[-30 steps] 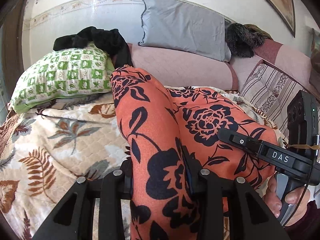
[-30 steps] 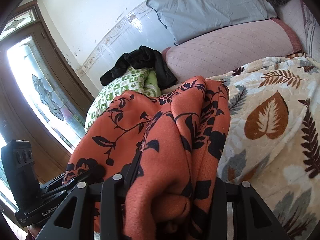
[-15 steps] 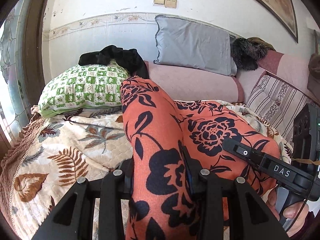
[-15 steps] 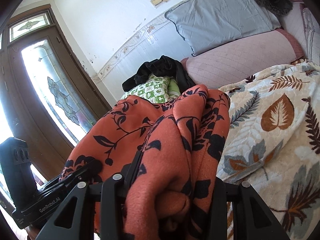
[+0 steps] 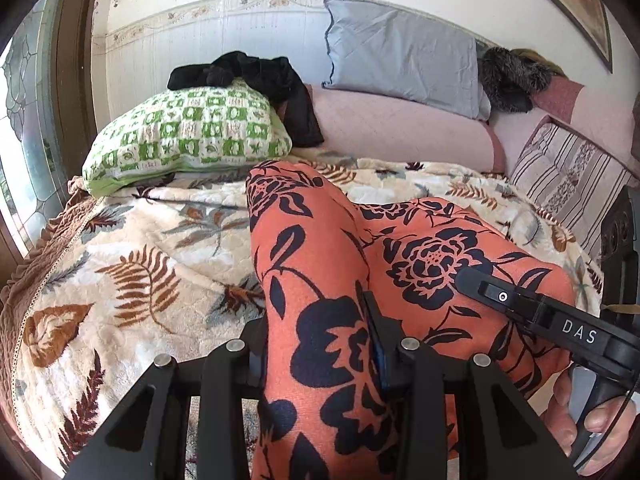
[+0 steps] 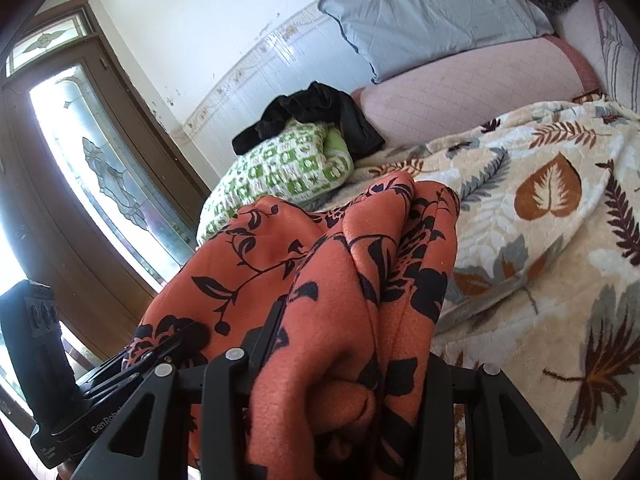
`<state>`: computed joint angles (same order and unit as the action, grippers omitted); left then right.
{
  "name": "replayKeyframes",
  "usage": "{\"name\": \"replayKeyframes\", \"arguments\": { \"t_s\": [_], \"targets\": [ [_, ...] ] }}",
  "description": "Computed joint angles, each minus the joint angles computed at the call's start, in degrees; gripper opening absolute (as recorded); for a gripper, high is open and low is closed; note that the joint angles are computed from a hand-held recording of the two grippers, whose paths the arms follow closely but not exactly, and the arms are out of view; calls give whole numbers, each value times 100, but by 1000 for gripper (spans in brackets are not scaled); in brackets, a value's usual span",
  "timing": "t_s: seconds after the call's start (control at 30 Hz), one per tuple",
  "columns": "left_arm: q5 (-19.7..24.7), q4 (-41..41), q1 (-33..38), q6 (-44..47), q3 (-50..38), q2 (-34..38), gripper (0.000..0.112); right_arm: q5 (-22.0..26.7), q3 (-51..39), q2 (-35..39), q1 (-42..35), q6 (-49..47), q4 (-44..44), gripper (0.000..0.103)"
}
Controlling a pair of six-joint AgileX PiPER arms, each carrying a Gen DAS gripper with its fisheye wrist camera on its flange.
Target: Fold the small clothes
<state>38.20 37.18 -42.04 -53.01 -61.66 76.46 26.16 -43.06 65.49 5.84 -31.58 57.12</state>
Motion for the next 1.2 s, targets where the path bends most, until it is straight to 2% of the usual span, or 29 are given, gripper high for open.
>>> {"name": "replayKeyframes", "arguments": {
  "t_s": [0.1,0.13,0.17,0.2,0.23,0.3,0.37,0.53,0.6,0.67,0.7,0.73,0.8,0.9,0.97,1.0,1.03,1.07,1.13,1.2],
  "targets": [
    [58,-344,179,264,24,535,42,-25,6,612,37,456,-394,45],
    [196,-475,223,362,-31,766,46,119,-104,932,23,928,-815,51],
    [357,-377,207,231,-45,922,55,309,-201,1300,-49,1171,-1035,57],
    [302,-276,211,108,54,903,57,434,-210,1536,-148,1204,-1026,70],
    [217,-308,248,155,112,824,57,461,-132,1542,-280,1040,-788,74],
    [286,-369,265,312,64,709,58,530,-108,1452,-434,838,-694,74],
    [523,124,100,-180,86,573,59,450,-116,1215,-435,1136,-1087,74],
    [956,877,-222,-686,16,254,59,-14,49,319,-312,2208,-2236,74],
    [989,889,-216,-660,-14,132,59,-225,153,-115,-171,2629,-2755,74],
    [1082,942,-279,-730,-14,26,60,-417,290,-513,0,2661,-2916,72],
    [1128,976,-323,-783,-2,-30,60,-535,371,-701,149,2771,-3077,67],
    [1174,1018,-376,-843,18,-81,60,-594,408,-830,315,2957,-3296,57],
    [1268,1080,-479,-932,55,-141,60,-587,383,-861,721,3790,-4137,49],
    [1365,1170,-557,-1154,236,-88,67,-364,414,-586,951,4163,-4504,44],
    [1454,849,-399,-933,292,330,73,211,259,140,710,3575,-3893,44],
    [1371,511,-220,-650,326,563,74,301,292,327,609,3413,-3766,46],
    [1225,377,-96,-595,436,575,74,277,362,286,446,3150,-3428,46],
    [1097,452,-82,-770,566,376,74,482,313,204,299,3016,-3253,45],
    [1413,406,-197,-672,430,138,74,875,163,-78,178,3248,-3479,46],
    [1831,771,-583,-998,431,-225,74,1175,147,-594,-54,3129,-3423,48]
  ]
}}
